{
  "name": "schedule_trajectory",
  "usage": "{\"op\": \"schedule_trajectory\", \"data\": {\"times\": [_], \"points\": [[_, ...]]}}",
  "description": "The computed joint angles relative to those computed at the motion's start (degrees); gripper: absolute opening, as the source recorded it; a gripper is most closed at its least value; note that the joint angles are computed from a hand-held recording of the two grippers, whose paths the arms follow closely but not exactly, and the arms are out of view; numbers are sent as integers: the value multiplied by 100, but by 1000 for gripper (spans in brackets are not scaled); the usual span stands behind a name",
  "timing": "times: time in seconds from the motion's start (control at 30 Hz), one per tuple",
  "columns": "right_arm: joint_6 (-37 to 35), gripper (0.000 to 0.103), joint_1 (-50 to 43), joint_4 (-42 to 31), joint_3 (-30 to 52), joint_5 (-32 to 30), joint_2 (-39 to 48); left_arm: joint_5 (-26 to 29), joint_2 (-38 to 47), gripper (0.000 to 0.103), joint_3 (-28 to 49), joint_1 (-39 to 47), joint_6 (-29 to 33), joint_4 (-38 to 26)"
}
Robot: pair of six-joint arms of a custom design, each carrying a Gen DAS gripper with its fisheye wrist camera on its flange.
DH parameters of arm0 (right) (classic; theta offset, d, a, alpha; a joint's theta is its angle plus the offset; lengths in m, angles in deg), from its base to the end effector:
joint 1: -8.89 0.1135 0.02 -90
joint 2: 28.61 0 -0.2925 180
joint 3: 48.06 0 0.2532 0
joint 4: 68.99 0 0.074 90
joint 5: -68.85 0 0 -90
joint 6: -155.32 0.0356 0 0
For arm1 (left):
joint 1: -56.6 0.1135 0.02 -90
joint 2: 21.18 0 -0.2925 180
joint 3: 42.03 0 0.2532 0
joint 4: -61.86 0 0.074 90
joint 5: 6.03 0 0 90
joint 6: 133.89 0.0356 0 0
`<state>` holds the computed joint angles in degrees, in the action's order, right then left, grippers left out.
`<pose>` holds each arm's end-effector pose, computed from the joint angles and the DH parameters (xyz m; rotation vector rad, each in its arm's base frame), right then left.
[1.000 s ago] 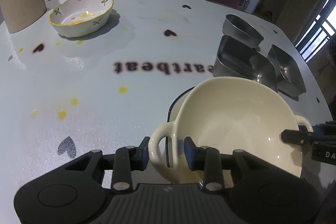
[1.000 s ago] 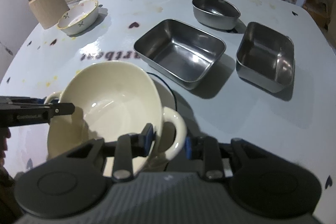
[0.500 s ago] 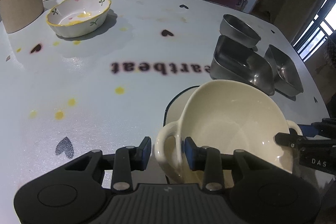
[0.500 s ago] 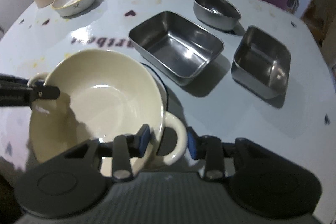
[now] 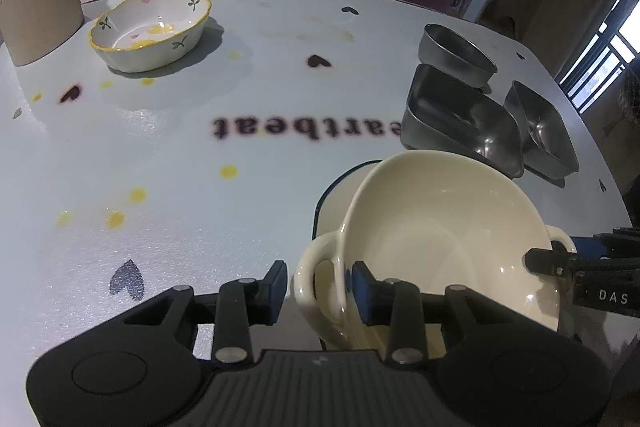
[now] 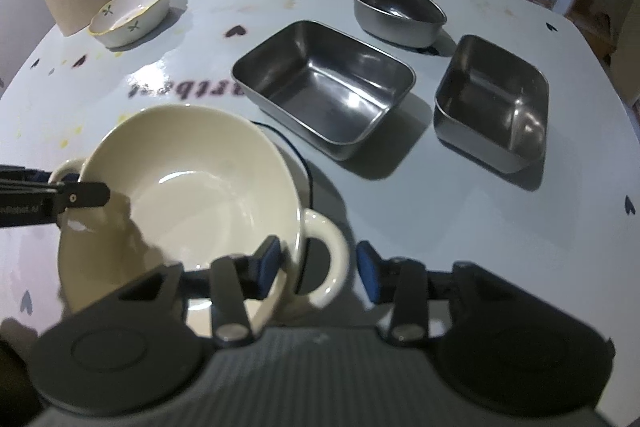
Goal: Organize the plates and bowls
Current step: 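Lower the held cream bowl onto the square plate with both grippers, then open both grippers to release the cream bowl rim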
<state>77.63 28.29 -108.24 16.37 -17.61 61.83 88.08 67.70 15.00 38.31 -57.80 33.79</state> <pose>0.2796 0.0961 0.1955 -0.1492 2.7045 0.0818 0.2691 -0.0916 0.1776 0.1264 2.6391 -0.2879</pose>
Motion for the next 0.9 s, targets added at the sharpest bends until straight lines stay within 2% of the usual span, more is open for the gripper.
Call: {"op": "schedule_trajectory", "data": {"times": [0.07, 0.17, 0.27, 0.3, 0.37, 0.47, 0.53, 0.6, 0.9], "points": [[-10, 47, -21, 13, -16, -25, -11, 72, -54, 56, -8, 26, -10, -26], [-19, 49, 3, 30, -58, -38, -74, 178, -166, 74, -55, 10, 18, -17], [13, 57, 51, 91, -149, -98, -224, 185, -271, 81, -95, -81, 69, -52], [21, 64, 65, 118, -184, -110, -281, 193, -313, 83, -111, -100, 71, -72], [89, 69, 117, 172, -269, -106, -426, 173, -410, 94, -150, -120, 44, -87], [235, 80, 136, 245, -398, -78, -672, 127, -624, 103, -256, -123, 55, -10], [319, 94, 151, 321, -486, -11, -847, 90, -743, 103, -298, -95, 85, 28], [367, 103, 146, 398, -555, 51, -999, 70, -864, 103, -320, -49, 122, 13], [711, 103, 273, 766, -641, 335, -1524, 180, -1416, 103, -190, 614, 357, -72]]}}
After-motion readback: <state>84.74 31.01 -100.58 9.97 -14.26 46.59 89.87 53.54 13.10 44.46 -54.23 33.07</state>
